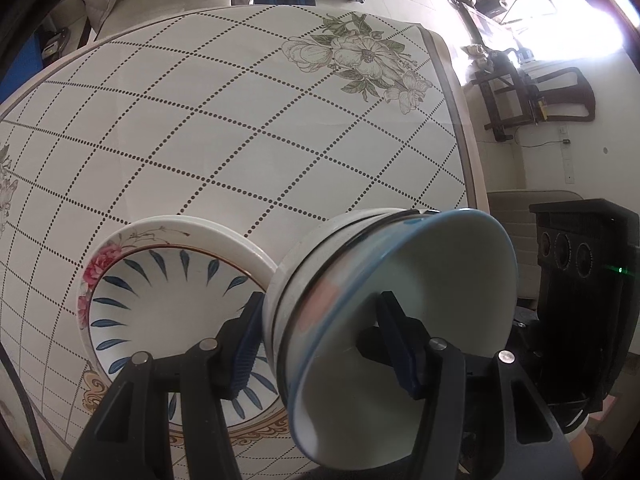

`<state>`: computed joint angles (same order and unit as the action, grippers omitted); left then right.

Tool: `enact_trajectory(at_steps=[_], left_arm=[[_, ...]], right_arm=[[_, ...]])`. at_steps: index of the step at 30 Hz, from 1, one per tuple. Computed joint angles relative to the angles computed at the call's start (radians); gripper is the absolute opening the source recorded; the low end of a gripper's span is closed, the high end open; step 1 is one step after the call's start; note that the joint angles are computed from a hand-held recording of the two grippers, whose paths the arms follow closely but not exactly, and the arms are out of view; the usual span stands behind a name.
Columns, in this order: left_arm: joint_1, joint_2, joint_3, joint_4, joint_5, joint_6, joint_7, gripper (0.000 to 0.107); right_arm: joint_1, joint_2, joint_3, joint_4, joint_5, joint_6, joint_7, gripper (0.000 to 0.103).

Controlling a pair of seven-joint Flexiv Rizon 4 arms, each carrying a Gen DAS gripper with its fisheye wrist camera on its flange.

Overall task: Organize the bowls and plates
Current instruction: 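Lift the nested bowl stack with both grippers and carry it over the plate stack, then lower the bowl stack onto the blue-striped plate and open both grippers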

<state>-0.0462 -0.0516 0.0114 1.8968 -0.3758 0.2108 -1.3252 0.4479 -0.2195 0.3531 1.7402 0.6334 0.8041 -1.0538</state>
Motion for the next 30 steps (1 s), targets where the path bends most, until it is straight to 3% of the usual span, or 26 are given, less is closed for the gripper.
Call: enact_trajectory(at_steps=[14, 30], left_arm=[[0.089, 0.082, 0.071, 0.063, 0.034, -0.037, 0.057, 0.053], [0.157, 0.082, 0.099, 0.120, 0.061, -0.028, 0.111, 0.053]], right_arm=[[0.081, -0.102, 0.041, -0.115, -0.047, 0.027, 0.038, 0.058], [0.142, -0.267, 0.083, -0.232, -0.098, 0.054, 0.071, 0.058]])
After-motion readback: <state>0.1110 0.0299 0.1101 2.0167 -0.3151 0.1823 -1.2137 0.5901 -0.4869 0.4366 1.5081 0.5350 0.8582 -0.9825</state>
